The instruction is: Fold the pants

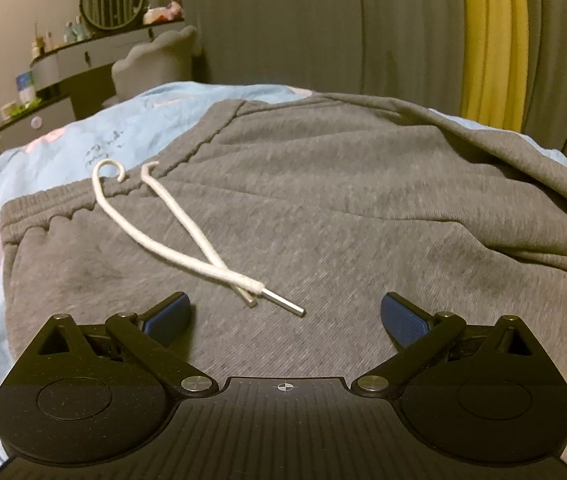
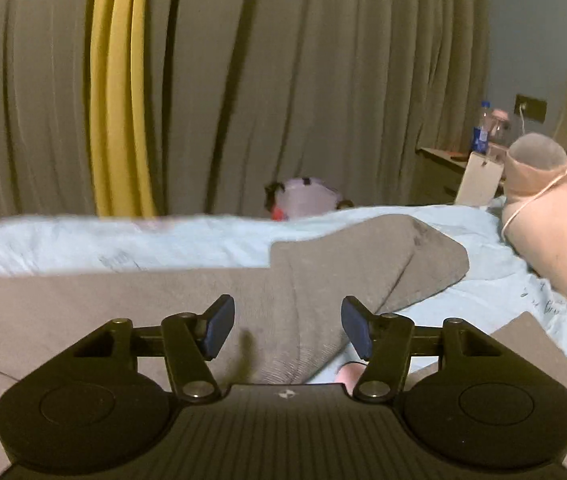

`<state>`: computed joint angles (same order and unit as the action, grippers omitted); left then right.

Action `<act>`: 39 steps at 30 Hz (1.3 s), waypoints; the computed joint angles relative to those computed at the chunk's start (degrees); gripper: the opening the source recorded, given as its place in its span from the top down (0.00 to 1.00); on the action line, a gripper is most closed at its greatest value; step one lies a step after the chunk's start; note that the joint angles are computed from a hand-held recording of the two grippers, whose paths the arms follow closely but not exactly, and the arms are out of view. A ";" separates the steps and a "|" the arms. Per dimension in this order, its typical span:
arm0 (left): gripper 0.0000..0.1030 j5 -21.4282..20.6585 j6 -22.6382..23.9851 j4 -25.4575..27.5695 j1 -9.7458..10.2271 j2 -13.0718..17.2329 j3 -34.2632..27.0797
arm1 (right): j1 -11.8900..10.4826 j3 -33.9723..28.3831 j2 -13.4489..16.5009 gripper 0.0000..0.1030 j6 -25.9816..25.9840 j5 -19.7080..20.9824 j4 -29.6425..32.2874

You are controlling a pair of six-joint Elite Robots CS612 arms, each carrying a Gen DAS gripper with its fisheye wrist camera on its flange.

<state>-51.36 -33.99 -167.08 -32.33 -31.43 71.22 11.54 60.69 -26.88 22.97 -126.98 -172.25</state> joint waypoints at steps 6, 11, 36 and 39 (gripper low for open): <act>0.00 1.39 0.66 -0.68 -0.18 0.80 -0.77 | -0.66 -1.08 1.02 0.79 2.73 -1.58 4.76; 0.00 1.33 0.89 -1.11 -0.14 0.83 -0.74 | -1.92 3.59 -1.48 0.90 18.14 1.69 -0.57; 0.00 4.59 11.97 -8.83 -1.24 0.44 -1.99 | -0.94 0.52 0.86 0.93 9.40 -10.40 6.43; 0.00 0.07 16.77 -11.75 -0.65 1.87 -6.68 | -2.35 5.18 -2.03 0.93 22.44 -4.95 4.04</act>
